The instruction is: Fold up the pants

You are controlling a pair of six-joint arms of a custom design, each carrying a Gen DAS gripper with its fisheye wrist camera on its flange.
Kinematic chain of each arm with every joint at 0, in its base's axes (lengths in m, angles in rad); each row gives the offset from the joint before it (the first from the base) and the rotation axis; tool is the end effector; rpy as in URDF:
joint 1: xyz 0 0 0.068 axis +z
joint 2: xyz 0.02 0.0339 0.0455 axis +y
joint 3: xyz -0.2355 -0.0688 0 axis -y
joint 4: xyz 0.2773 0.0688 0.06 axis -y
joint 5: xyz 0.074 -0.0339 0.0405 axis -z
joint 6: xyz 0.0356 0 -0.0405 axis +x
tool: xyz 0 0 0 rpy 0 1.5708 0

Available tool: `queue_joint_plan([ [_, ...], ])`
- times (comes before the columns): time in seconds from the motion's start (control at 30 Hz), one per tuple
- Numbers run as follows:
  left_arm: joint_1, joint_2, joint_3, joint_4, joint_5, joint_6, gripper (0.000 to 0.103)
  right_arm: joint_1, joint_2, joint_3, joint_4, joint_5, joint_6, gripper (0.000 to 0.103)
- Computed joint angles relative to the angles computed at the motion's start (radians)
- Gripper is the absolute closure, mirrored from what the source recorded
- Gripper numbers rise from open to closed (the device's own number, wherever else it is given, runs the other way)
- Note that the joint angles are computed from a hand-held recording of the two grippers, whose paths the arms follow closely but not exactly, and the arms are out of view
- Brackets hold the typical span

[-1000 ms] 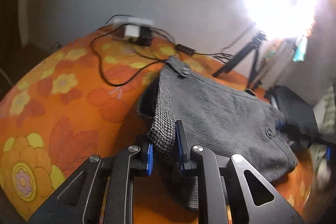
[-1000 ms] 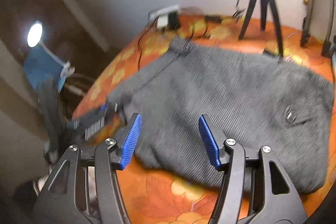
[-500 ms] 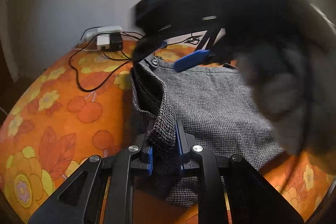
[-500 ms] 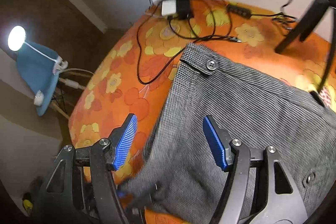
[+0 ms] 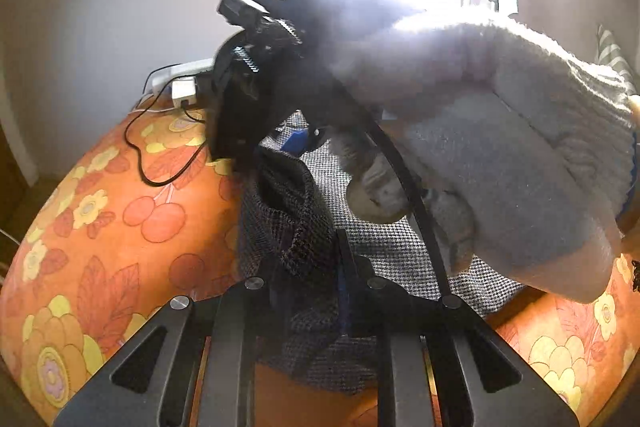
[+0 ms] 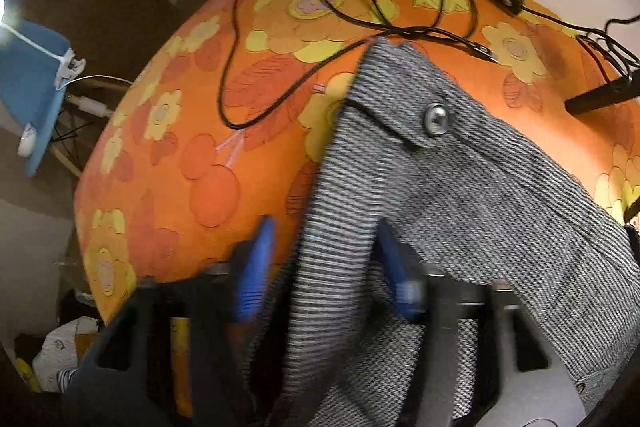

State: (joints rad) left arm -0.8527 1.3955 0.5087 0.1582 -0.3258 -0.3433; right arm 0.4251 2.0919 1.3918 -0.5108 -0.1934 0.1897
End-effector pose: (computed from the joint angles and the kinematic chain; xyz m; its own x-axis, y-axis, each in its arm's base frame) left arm 0.1935 -0.2041 0.0967 -0.5998 0.2018 -0.7743 0.3764 0.9251 -0.0505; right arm 0.3856 0.1821 0.0830 -0.9253 -0.2158 -0.3119 -0.2972 0.9233 0.2431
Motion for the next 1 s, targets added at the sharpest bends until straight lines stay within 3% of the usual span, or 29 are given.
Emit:
queue_joint_plan([
  [0.1,-0.006,-0.024,-0.006,-0.010,0.010,-0.013,0.088,-0.027,-0.028,-0.037,0.024,-0.025,0.006,0.084],
  [0.2,-0.014,-0.049,-0.010,-0.012,0.019,-0.013,0.088,-0.058,-0.104,-0.118,0.064,-0.049,0.001,0.088],
  [0.4,-0.072,-0.097,0.006,-0.037,0.042,-0.053,0.088,-0.148,-0.306,-0.313,0.127,-0.114,0.005,0.090],
  [0.6,-0.136,-0.042,0.070,-0.015,0.062,-0.068,0.088,-0.278,-0.511,-0.482,0.132,-0.163,-0.027,0.090],
  [1.0,-0.253,0.134,0.245,0.021,0.098,-0.106,0.088,-0.537,-0.751,-0.642,0.045,-0.226,-0.164,0.091],
])
